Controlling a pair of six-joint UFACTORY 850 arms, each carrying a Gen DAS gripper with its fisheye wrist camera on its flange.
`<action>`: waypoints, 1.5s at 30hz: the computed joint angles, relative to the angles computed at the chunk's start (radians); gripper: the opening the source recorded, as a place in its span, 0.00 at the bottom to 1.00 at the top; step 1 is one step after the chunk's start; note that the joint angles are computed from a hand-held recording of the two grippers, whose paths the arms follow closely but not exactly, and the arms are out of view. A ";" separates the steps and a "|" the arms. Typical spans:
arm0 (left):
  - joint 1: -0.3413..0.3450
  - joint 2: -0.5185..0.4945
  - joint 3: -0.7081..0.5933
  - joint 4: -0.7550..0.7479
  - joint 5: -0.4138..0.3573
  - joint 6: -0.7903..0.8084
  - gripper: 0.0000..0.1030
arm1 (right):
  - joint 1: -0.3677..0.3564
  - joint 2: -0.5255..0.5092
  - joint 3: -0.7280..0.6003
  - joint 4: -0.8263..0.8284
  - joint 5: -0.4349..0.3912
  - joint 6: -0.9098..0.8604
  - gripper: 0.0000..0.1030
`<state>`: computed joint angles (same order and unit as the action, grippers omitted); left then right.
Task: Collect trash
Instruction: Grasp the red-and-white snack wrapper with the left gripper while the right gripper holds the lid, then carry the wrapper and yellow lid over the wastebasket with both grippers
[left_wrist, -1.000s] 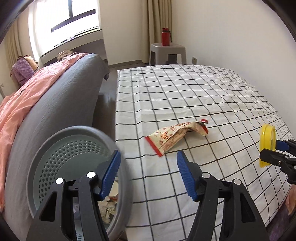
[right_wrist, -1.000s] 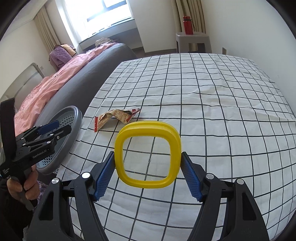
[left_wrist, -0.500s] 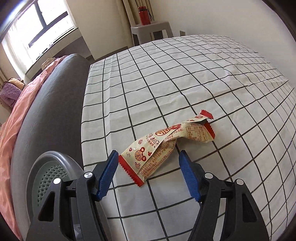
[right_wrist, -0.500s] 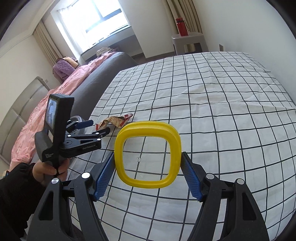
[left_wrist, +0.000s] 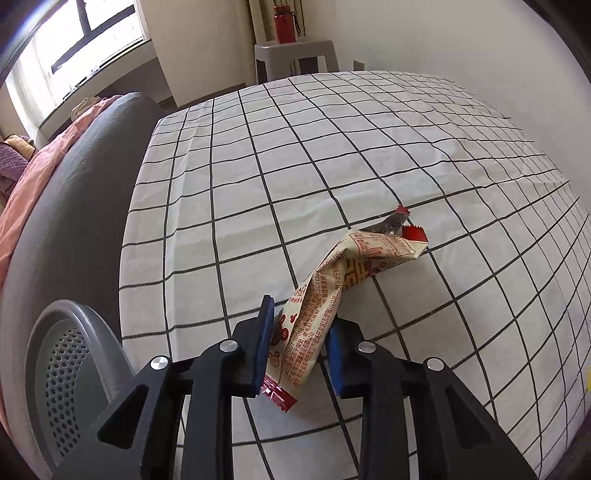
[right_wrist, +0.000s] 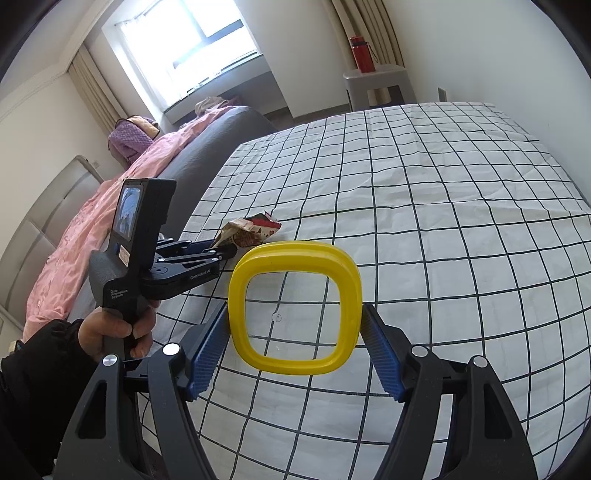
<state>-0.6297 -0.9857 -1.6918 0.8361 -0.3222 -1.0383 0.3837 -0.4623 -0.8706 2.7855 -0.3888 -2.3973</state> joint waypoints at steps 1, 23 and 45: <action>-0.004 0.014 0.024 0.034 0.011 -0.051 0.23 | 0.000 -0.001 0.000 0.001 0.001 0.000 0.67; -0.006 0.438 0.643 1.045 -0.095 -1.331 0.17 | 0.150 -0.026 -0.081 0.187 0.032 -0.151 0.67; 0.188 0.537 0.826 1.147 -0.182 -1.472 0.17 | 0.347 -0.334 -0.585 -0.024 0.251 0.007 0.67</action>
